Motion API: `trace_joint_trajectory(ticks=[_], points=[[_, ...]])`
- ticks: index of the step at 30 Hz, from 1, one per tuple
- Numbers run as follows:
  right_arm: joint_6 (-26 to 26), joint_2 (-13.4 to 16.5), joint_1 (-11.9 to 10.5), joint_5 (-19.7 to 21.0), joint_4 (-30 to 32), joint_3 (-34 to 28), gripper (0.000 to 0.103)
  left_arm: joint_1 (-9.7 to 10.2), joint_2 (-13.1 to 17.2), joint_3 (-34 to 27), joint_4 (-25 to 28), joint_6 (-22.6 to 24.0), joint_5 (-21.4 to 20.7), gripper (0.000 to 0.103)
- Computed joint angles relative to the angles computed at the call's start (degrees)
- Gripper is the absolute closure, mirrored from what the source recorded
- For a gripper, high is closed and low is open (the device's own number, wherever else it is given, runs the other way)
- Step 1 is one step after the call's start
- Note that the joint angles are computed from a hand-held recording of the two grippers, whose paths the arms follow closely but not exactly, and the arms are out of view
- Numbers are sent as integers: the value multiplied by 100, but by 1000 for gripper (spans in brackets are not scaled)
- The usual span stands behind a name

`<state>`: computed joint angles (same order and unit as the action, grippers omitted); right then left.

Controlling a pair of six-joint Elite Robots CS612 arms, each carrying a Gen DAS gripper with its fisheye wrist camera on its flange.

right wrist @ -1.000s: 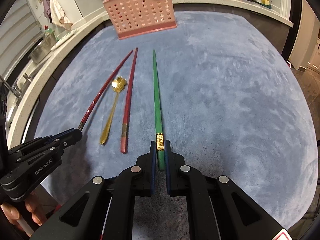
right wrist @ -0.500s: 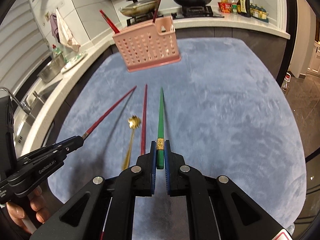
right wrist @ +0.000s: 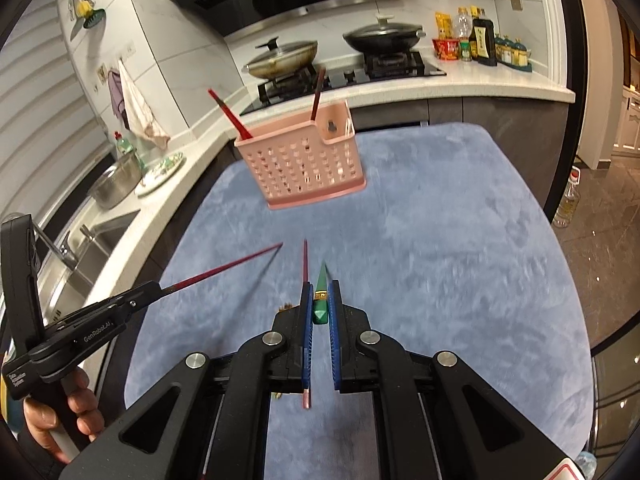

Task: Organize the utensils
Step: 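Lift both held chopsticks and carry them up over the pink holder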

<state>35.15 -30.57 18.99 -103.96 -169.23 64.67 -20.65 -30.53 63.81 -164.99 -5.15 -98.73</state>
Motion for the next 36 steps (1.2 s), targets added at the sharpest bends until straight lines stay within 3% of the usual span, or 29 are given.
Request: trace_joint_trajectory(ticks=[15, 25, 36], points=[[-305, 171, -134, -141, -151, -654, 96, -28, 274, -1059, 110, 112, 234, 96], [-249, 363, -304, 18, -301, -1219, 96, -41, 568, -1981, 337, 117, 148, 96], [-245, 850, -557, 46, -367, -2619, 96, -56, 1289, -3943, 568, -77, 109, 96]])
